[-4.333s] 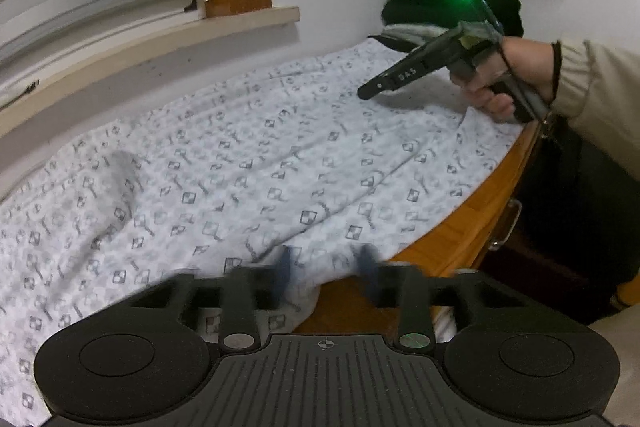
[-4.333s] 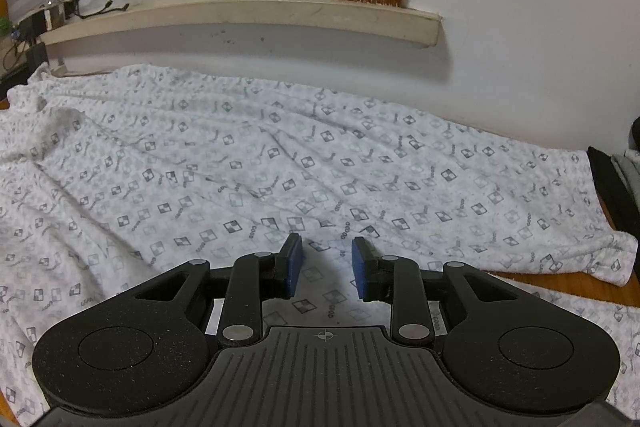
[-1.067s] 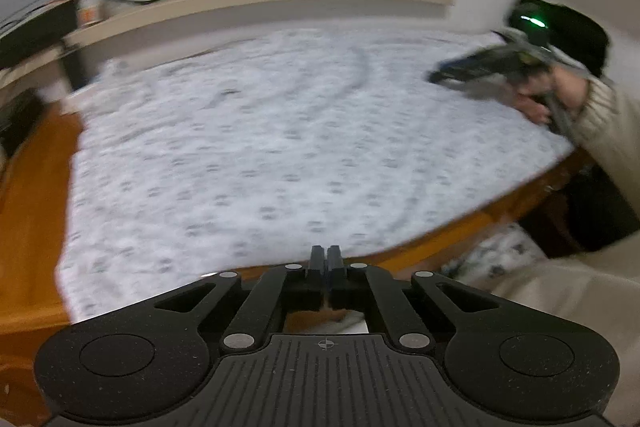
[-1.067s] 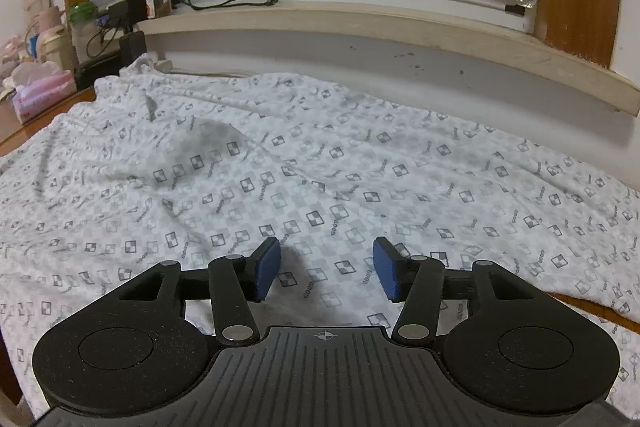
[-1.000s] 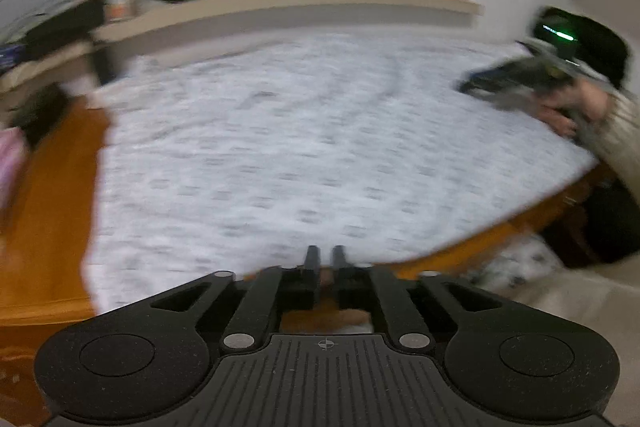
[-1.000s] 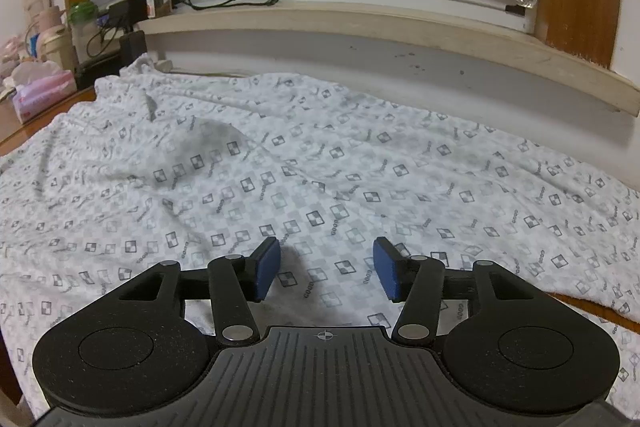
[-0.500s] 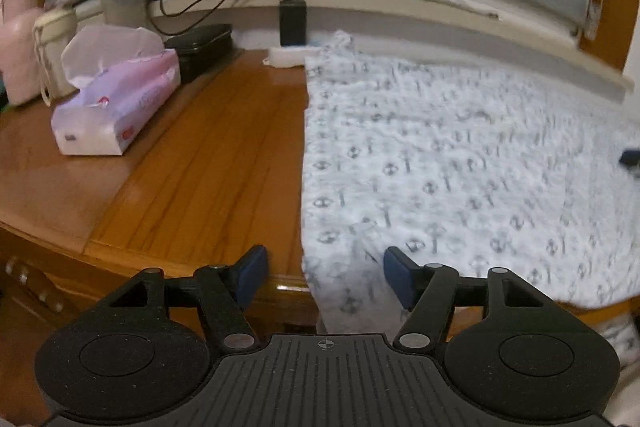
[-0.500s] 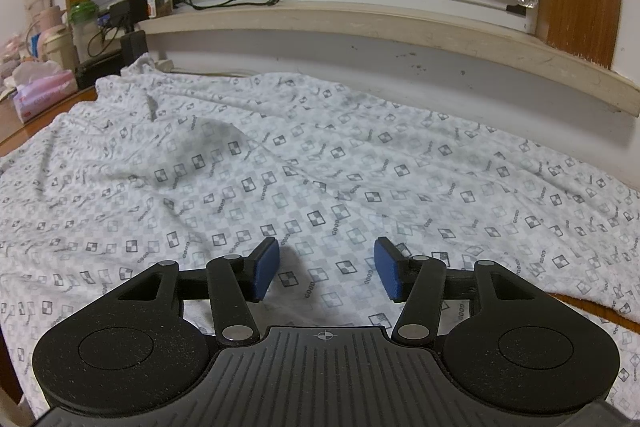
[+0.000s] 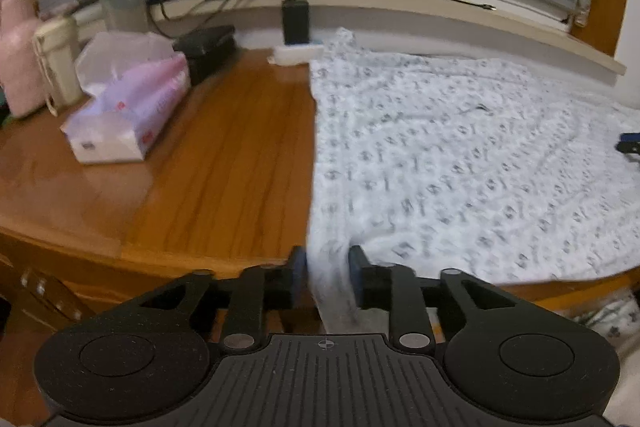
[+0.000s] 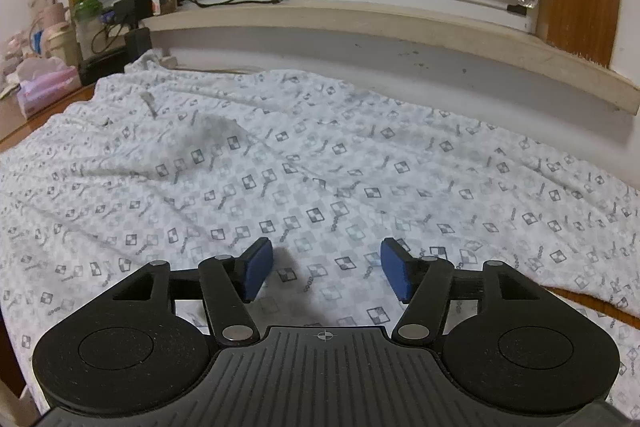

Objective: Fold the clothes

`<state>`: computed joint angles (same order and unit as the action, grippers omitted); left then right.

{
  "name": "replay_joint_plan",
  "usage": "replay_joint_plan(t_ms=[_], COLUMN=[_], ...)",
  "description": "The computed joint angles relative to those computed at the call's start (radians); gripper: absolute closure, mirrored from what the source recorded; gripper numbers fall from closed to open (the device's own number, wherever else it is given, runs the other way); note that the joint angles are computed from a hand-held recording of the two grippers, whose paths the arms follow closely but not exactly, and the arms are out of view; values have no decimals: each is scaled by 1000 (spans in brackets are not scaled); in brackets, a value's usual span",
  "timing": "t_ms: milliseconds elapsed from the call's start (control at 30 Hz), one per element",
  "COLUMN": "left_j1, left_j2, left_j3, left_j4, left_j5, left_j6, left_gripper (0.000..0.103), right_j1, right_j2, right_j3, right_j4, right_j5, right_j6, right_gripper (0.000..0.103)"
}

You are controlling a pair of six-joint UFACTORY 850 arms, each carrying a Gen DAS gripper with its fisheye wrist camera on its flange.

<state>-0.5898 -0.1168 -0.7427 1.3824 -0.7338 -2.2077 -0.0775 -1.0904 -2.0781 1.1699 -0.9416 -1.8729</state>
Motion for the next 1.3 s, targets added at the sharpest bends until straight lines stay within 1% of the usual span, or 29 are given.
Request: replay_joint_plan(t_ms=[67, 100, 200, 333, 367, 400, 433, 467, 500, 600, 667, 733, 767, 833, 900, 933, 967, 1000, 1133, 1233, 1300], left_j1=[4, 9, 26, 61, 68, 73, 79, 84, 89, 110, 128, 144, 149, 157, 164, 165, 167, 170, 166, 154, 147], left_j2=[-7, -11, -29, -64, -73, -82, -91, -100, -108, -139, -159, -182, -196, -224, -259, -275, -292, -308, -379, -429, -458], left_j3=[-16, -24, -51, -92, -102, -110, -119, -128, -137, -167, -188, -213, -228, -262, -305, -326, -347, -369, -470, -545, -588], left_j4=[19, 36, 92, 152, 164, 175, 186, 197, 208, 245, 268, 301, 310, 321, 333, 343, 361, 382, 376, 339, 345], left_j5=[-19, -21, -22, 17, 28, 38, 48, 58, 68, 96, 117, 141, 151, 168, 187, 194, 206, 221, 268, 280, 296], left_j6=[0, -4, -15, -8, -6, -5, -5, -5, -6, -9, -24, -41, -39, -27, -22, -24, -35, -49, -12, 48, 55], left_gripper=[51, 49, 46, 46, 46, 46, 46, 46, 46, 46, 46, 46, 46, 46, 44, 42, 37, 33, 28, 23, 22], right_j1=[0, 0, -2, 3, 8, 15, 21, 27, 31, 45, 64, 72, 72, 59, 36, 25, 11, -3, -58, -87, -111], right_j2=[3, 13, 59, 99, 109, 122, 140, 157, 166, 178, 203, 223, 231, 217, 192, 181, 169, 154, 78, 55, 52], right_j3=[6, 25, 109, 154, 163, 178, 201, 225, 236, 253, 288, 318, 329, 306, 274, 260, 249, 232, 123, 98, 99], right_j4=[7, 20, 104, 121, 109, 103, 105, 109, 106, 86, 73, 93, 106, 101, 106, 113, 132, 136, 80, 93, 125], right_j5=[5, 14, 38, -13, -18, -16, -8, 0, -4, -17, 32, 74, 89, 94, 113, 131, 150, 163, 194, 224, 213], right_j6=[-15, -38, -159, -146, -126, -124, -143, -166, -171, -163, -184, -222, -242, -215, -193, -187, -192, -180, -49, -49, -57], right_gripper=[43, 43, 43, 45, 52, 63, 66, 72, 75, 75, 75, 75, 74, 69, 57, 53, 48, 46, 43, 39, 39])
